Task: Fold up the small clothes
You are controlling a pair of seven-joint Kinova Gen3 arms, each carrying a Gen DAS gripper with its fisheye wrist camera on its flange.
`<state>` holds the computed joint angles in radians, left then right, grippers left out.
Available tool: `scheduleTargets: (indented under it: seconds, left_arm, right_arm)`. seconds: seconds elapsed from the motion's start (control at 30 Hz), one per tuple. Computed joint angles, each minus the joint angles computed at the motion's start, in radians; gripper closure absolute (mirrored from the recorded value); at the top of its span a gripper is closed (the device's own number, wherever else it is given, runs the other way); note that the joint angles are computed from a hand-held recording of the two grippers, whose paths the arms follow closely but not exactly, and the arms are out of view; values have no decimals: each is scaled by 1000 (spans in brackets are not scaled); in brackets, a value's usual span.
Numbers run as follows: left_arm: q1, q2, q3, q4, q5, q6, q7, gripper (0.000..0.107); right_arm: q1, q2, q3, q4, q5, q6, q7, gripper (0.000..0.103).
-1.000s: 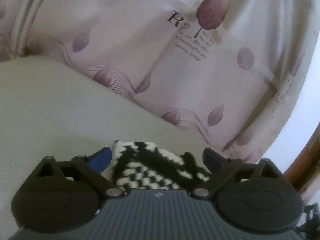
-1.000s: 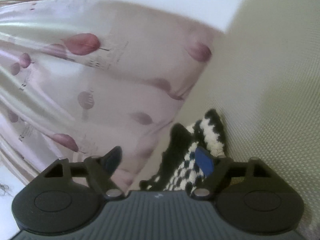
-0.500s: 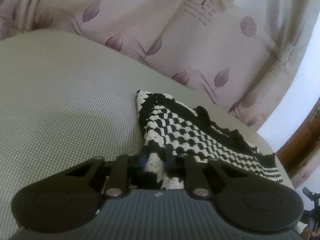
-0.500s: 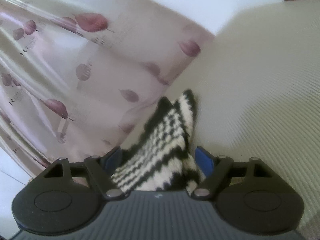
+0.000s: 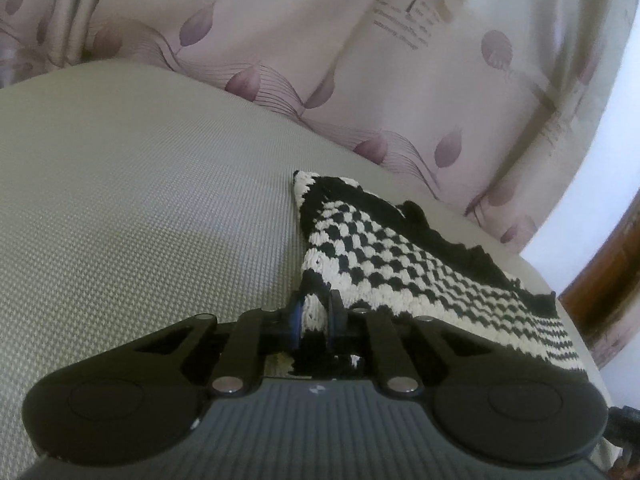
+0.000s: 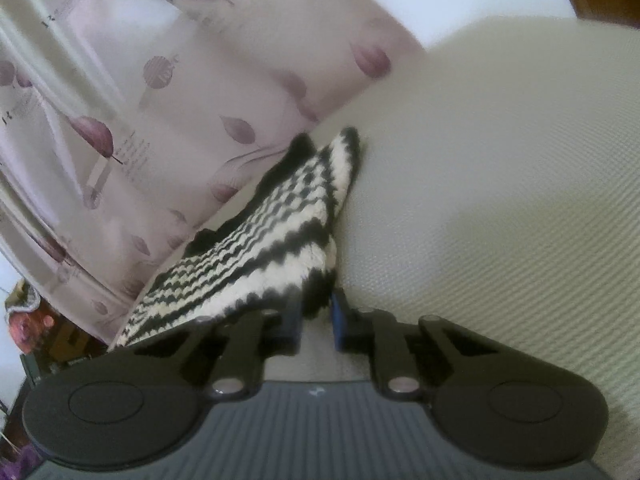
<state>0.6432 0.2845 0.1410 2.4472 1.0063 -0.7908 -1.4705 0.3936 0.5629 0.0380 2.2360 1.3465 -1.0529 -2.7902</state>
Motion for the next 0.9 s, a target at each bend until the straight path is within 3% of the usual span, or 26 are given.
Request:
scheduleTargets:
  seconds: [0.07, 0.13, 0.2, 0.27, 0.33, 0.4, 0.57, 0.7, 0.8, 0.9]
  left_arm:
    - [52, 0, -37, -15, 49, -11, -49, 88]
    - [91, -2, -31, -32, 129, -56, -130, 86]
    - [84, -5, 24, -39, 174, -123, -179, 68]
    - [110, 8, 35, -46, 195, -195, -190, 37]
    - [133, 28, 30, -56, 189, -253, -185, 29]
    - [100, 38, 50, -81, 182, -246, -219, 27]
    - [32, 75, 26, -115, 77, -151, -196, 27]
    - [32, 103, 0, -161, 165, -90, -248, 31]
    - [19, 97, 7, -167, 225, -76, -245, 32]
    - [-5, 90, 8, -172, 231, -39, -250, 32]
  right_arm:
    - [28, -15, -18, 3, -16, 1, -12, 85]
    - [32, -56, -21, 33, -79, -2, 31, 85]
    - [33, -88, -35, 40, -108, -35, 78, 85]
    - [-3, -123, -51, 25, -121, -14, 94, 79]
    - [-92, -153, -43, -6, -141, 61, 115, 68]
    - [-185, -164, -32, -48, -157, 142, 132, 62]
    - [-416, -161, 20, -150, -221, 346, 232, 60]
    - [-591, -105, 124, -211, -327, 508, 378, 52]
    - [-588, -90, 125, -184, -429, 531, 395, 52]
    - [-468, -71, 32, -151, -453, 442, 433, 52]
